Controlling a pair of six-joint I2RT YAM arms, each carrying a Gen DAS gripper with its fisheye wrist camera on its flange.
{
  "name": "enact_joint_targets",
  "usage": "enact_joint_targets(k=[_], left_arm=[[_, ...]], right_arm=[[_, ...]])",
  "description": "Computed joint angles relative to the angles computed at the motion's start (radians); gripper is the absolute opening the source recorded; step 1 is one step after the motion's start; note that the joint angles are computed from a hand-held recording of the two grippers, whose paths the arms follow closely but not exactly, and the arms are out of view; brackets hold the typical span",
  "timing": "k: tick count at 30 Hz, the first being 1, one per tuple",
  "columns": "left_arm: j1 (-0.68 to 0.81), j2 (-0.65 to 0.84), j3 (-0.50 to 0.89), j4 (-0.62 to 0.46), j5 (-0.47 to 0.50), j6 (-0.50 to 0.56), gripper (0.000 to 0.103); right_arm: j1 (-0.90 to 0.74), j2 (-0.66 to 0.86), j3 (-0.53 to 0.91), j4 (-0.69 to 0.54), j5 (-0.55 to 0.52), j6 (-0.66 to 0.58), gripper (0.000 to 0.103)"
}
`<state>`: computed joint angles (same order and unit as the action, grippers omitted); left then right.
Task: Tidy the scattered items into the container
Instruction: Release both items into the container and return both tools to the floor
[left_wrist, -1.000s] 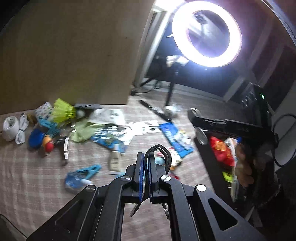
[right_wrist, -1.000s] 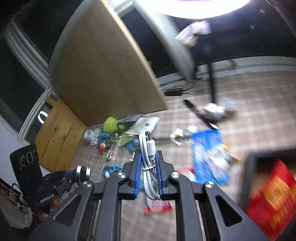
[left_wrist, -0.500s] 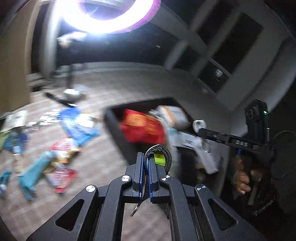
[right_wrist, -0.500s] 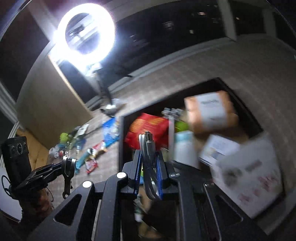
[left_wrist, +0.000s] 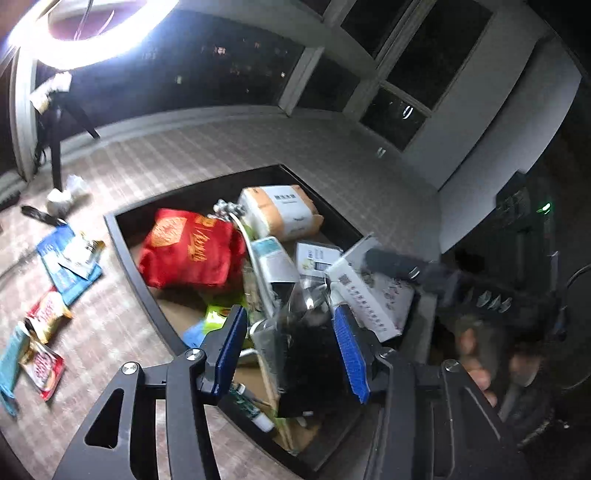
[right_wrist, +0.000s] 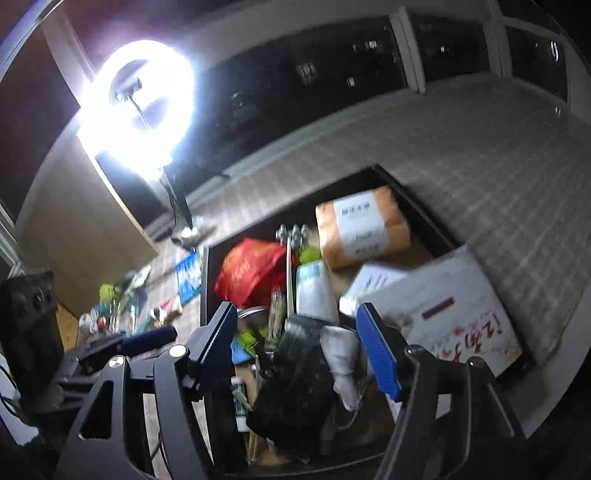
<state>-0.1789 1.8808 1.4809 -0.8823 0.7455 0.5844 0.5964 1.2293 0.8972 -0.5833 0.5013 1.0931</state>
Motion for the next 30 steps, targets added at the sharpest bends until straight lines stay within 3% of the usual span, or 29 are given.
enact_joint_targets(k=[6, 13, 18, 22, 30], left_arm=[[0.056, 0.010, 0.003, 0.014, -0.017, 0.019, 0.046], [0.213, 0.060, 0.024, 0.064, -0.048, 0.056, 0.046], [0.351, 0.192, 0.159, 0.045, -0.113, 0.105, 0.045], [0.440, 0.329, 0.351, -0.050, -0.147, 0.170, 0.045], [0.436, 0.502, 0.604, -0.116, -0.218, 0.286, 0.045]], right_arm=[[-0.012, 0.070, 0.047, 0.039, -0.032, -0.078, 0.066], [-0.006, 0.219, 0.133, 0.186, -0.092, -0.238, 0.066], [-0.014, 0.410, 0.313, 0.190, -0.204, -0.341, 0.067], [-0.014, 0.600, 0.512, 0.156, -0.298, -0.439, 0.066], [-0.002, 1.000, 0.973, 0.000, -0.460, -0.598, 0.064]])
